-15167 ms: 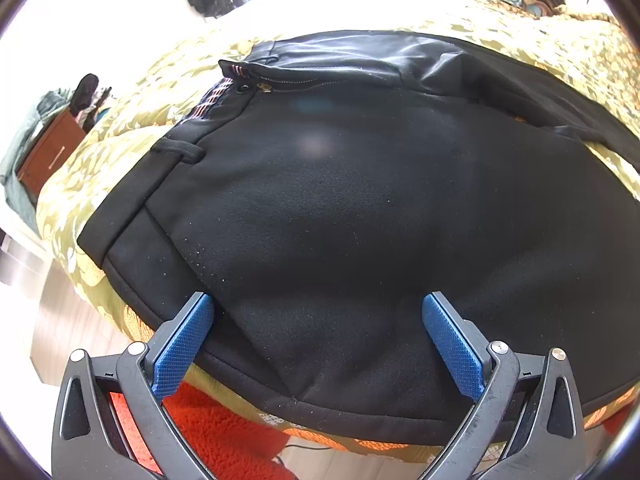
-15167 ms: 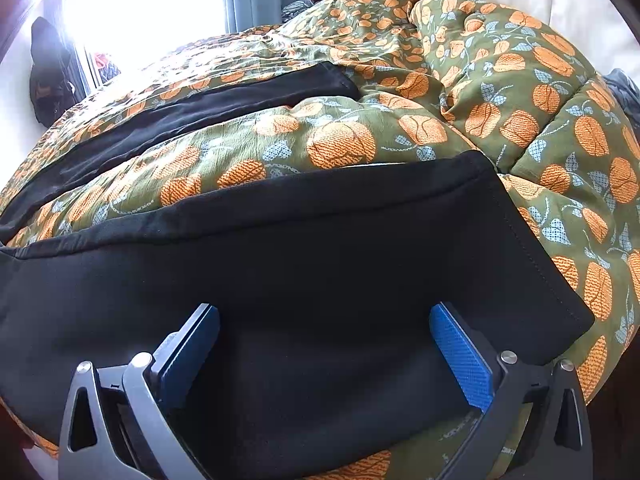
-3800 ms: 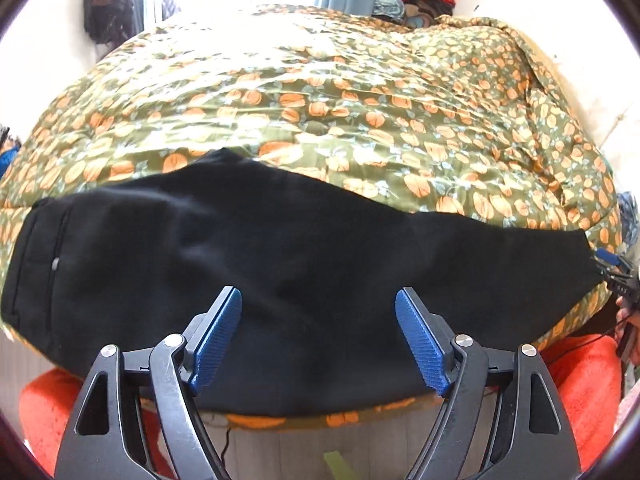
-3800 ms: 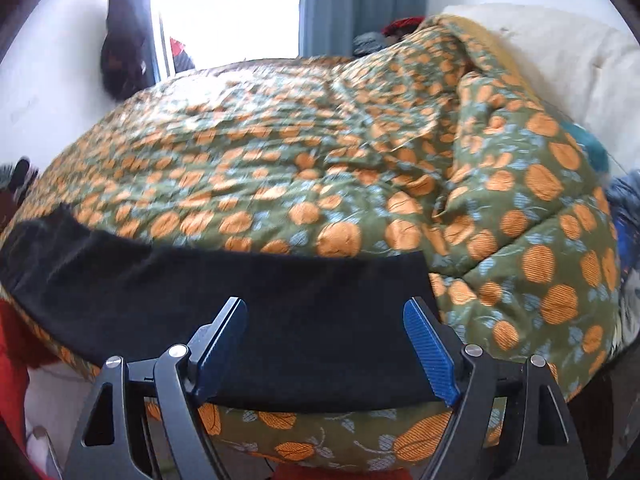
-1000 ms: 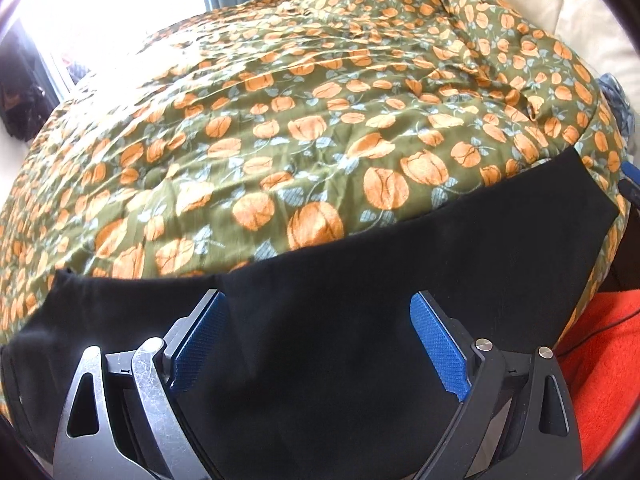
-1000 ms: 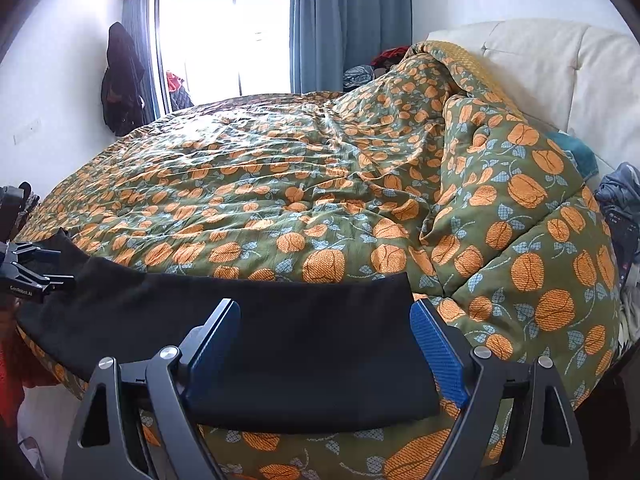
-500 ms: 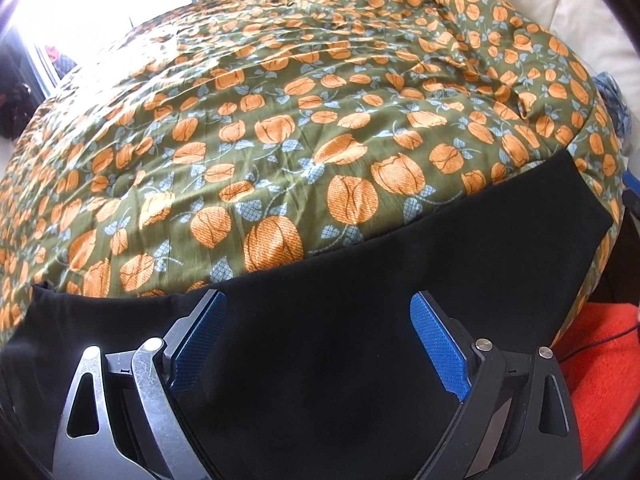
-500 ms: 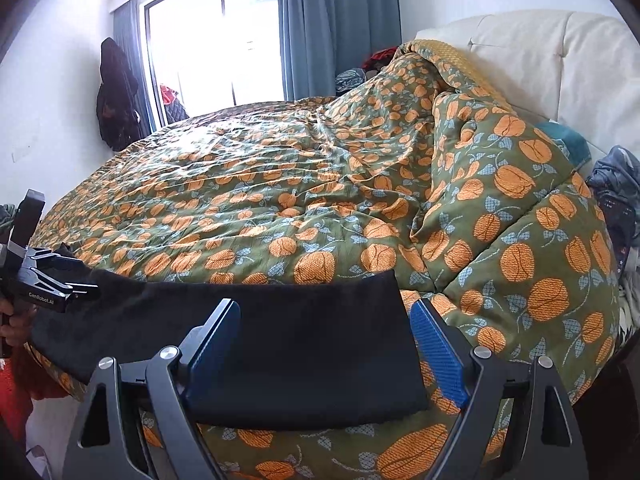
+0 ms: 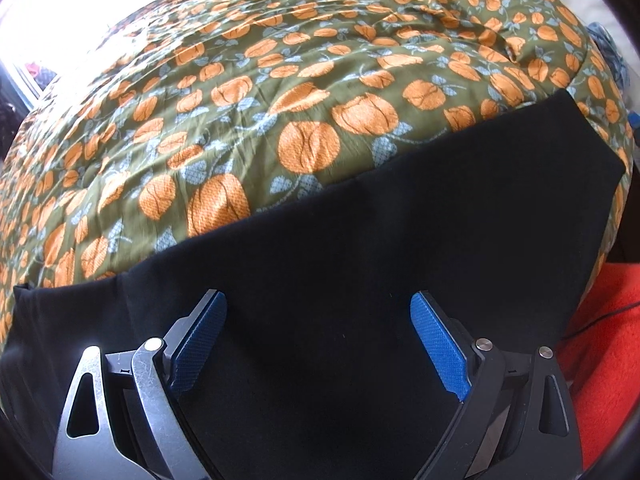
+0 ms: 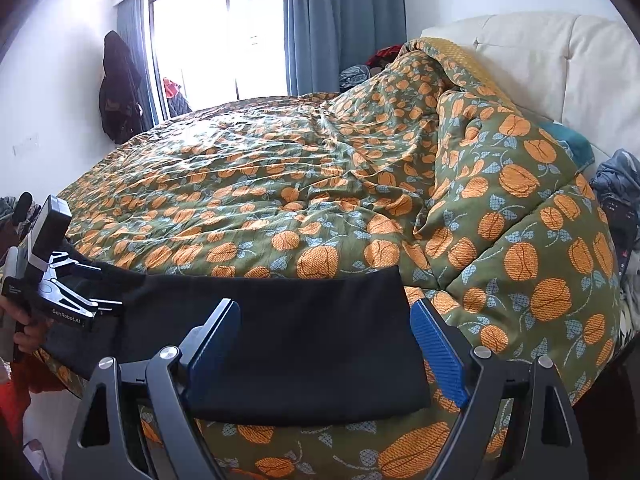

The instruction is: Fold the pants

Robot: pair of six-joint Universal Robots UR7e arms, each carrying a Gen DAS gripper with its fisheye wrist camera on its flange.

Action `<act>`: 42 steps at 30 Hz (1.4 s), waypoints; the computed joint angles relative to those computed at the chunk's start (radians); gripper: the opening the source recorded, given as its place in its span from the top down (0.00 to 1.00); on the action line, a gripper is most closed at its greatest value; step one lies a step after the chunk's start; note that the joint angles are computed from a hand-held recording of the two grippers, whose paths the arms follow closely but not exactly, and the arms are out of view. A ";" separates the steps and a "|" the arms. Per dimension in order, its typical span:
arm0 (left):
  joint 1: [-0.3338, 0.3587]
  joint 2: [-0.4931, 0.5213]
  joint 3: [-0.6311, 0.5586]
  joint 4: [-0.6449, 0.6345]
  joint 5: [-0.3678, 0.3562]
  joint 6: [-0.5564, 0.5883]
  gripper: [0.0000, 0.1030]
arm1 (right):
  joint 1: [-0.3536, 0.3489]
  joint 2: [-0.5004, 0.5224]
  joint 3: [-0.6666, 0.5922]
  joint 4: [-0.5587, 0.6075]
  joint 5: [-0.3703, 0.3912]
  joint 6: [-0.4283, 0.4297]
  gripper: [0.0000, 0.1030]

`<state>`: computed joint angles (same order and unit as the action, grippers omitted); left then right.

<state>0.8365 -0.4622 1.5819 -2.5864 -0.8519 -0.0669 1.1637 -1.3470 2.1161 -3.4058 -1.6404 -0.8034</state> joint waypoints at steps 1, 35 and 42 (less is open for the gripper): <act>-0.007 -0.007 0.022 -0.012 -0.006 0.004 0.09 | -0.002 0.000 -0.002 0.006 0.001 0.006 0.16; -0.038 -0.012 0.128 -0.110 -0.022 0.026 0.03 | -0.233 -0.053 -0.174 0.645 0.301 0.693 0.40; -0.040 -0.004 0.127 -0.119 -0.013 0.023 0.03 | -0.204 -0.032 -0.186 0.614 0.225 0.691 0.36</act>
<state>0.7966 -0.4663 1.7094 -2.7059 -0.8648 -0.0442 0.9593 -1.3794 1.9298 -2.7922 -1.4149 -0.1121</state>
